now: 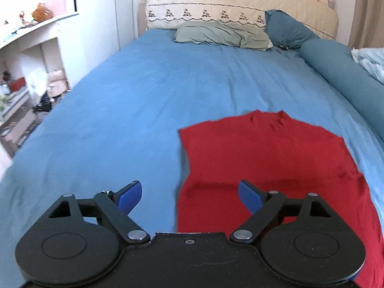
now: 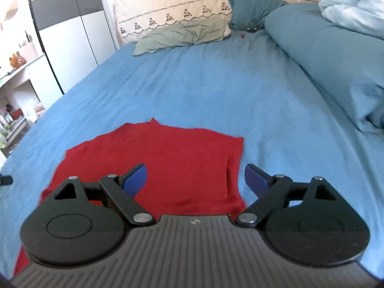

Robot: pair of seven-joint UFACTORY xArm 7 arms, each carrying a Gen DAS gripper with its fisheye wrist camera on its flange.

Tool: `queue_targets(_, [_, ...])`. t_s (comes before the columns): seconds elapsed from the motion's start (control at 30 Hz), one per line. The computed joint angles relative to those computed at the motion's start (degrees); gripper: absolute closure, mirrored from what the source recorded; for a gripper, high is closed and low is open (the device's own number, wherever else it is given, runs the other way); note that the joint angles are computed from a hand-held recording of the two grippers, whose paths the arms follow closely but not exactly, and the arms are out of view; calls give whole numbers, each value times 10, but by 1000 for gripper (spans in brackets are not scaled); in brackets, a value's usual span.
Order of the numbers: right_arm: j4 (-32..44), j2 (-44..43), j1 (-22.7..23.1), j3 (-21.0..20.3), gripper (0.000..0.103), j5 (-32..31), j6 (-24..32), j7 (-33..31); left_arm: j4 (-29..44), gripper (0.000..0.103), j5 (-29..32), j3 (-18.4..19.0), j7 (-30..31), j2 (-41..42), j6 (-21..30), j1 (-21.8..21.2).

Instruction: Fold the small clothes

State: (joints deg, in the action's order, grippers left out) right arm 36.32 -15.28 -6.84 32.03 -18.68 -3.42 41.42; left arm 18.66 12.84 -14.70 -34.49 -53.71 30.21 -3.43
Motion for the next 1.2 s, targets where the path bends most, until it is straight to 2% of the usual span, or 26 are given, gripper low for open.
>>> queue_targets(0.03, [-25, -32, 48, -38, 0, 16, 10, -7, -12, 12, -4, -2, 1, -37, 28, -16])
queue_targets(0.07, [-54, -72, 83, -60, 0, 29, 24, -9, -25, 12, -8, -4, 2, -75, 54, -31])
queue_targets(0.17, [-124, -171, 159, -96, 0, 64, 65, -7, -65, 12, -35, -10, -9, -180, 137, -84])
queue_targets(0.23, [-177, -240, 184, -89, 0, 78, 77, 8, -96, 12, -55, -21, -26, -261, 195, -125])
queue_targets(0.33, [-252, -338, 228, -73, 0, 91, 112, 36, -141, 12, -80, -58, -65, -374, 282, -195])
queue_targets(0.43, [-303, -409, 285, -66, 0, 104, 165, 76, -168, 13, -98, -107, -111, -449, 365, -278])
queue_targets(0.57, [-349, -470, 359, -52, 1, 106, 227, 132, -192, 16, -113, -158, -172, -522, 452, -398])
queue_targets(0.7, [-377, -511, 431, -24, 2, 99, 287, 201, -205, 25, -127, -194, -233, -546, 505, -501])
queue_targets(0.8, [-387, -542, 490, -22, 5, 95, 346, 238, -200, 30, -134, -211, -279, -530, 520, -545])
queue_targets(0.9, [-383, -550, 529, -23, 12, 86, 396, 263, -199, 34, -131, -219, -322, -532, 531, -583])
queue_targets(0.97, [-380, -551, 546, -26, 16, 80, 418, 281, -195, 37, -120, -213, -339, -519, 535, -591])
queue_targets(1.07, [-375, -538, 552, -29, 19, 70, 422, 304, -199, 40, -113, -203, -363, -527, 547, -609])
queue_targets(1.2, [-372, -496, 541, -32, 31, 62, 399, 335, -205, 46, -110, -203, -386, -518, 555, -634])
